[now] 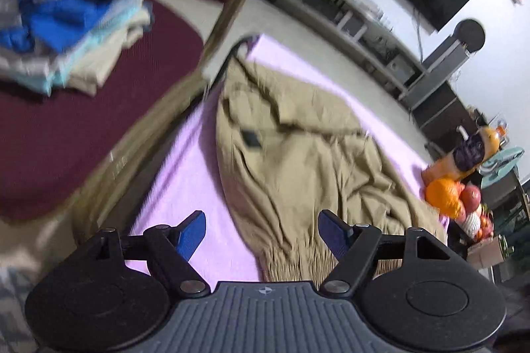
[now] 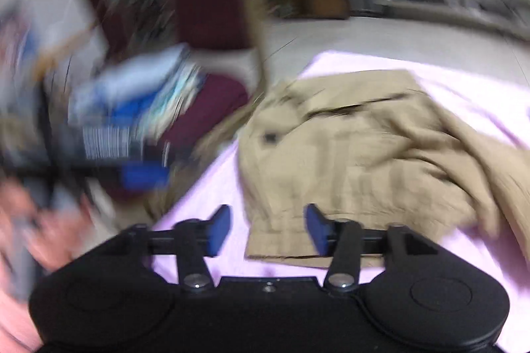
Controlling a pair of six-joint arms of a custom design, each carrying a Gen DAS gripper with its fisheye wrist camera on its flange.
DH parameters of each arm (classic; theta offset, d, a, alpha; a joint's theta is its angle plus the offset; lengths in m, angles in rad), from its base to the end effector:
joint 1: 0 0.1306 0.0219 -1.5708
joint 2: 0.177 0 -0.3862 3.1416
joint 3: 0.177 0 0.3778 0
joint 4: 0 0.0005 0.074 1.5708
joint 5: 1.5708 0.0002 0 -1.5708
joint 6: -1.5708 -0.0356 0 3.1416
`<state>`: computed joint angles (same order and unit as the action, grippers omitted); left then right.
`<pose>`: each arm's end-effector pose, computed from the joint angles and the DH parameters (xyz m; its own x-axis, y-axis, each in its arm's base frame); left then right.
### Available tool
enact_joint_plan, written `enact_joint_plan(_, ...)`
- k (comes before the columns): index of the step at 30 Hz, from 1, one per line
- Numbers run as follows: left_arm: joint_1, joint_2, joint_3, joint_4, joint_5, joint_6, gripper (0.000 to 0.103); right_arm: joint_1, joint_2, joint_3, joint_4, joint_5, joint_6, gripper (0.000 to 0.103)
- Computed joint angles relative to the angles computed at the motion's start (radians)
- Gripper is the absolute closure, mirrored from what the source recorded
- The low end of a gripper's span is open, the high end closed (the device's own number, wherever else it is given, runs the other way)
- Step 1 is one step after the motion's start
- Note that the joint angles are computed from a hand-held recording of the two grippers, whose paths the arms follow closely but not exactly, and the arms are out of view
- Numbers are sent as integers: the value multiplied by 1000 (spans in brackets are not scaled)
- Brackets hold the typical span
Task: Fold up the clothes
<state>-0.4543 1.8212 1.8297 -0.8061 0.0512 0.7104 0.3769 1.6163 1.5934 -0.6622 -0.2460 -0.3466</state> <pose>0.5706 -0.2812 0.4067 -0.7943 -0.3369 -0.5056 -0.0628 0.8732 -0.4832 0.5258 0.2169 0.4298 -0.7342 0.0638 -0.6760 -0.3008 0.8620 0.4080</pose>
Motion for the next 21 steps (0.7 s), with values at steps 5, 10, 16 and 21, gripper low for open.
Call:
enact_joint_plan(5,-26,81,61,-97,81,8,31,-153,-64,-168,148,-155,-376,43)
enact_joint_plan(10,-40,158,127,-140,102,34,33,-188,-45,-252,207,-219,-501,43)
enact_joint_plan(16,-48,190,156,-115,93,80,32,-204,-34,-315,332,-195,-557,43)
enact_joint_plan(21,-58,208,180,-78,118,64,42,-231,36,-340,465,-206,-701,49)
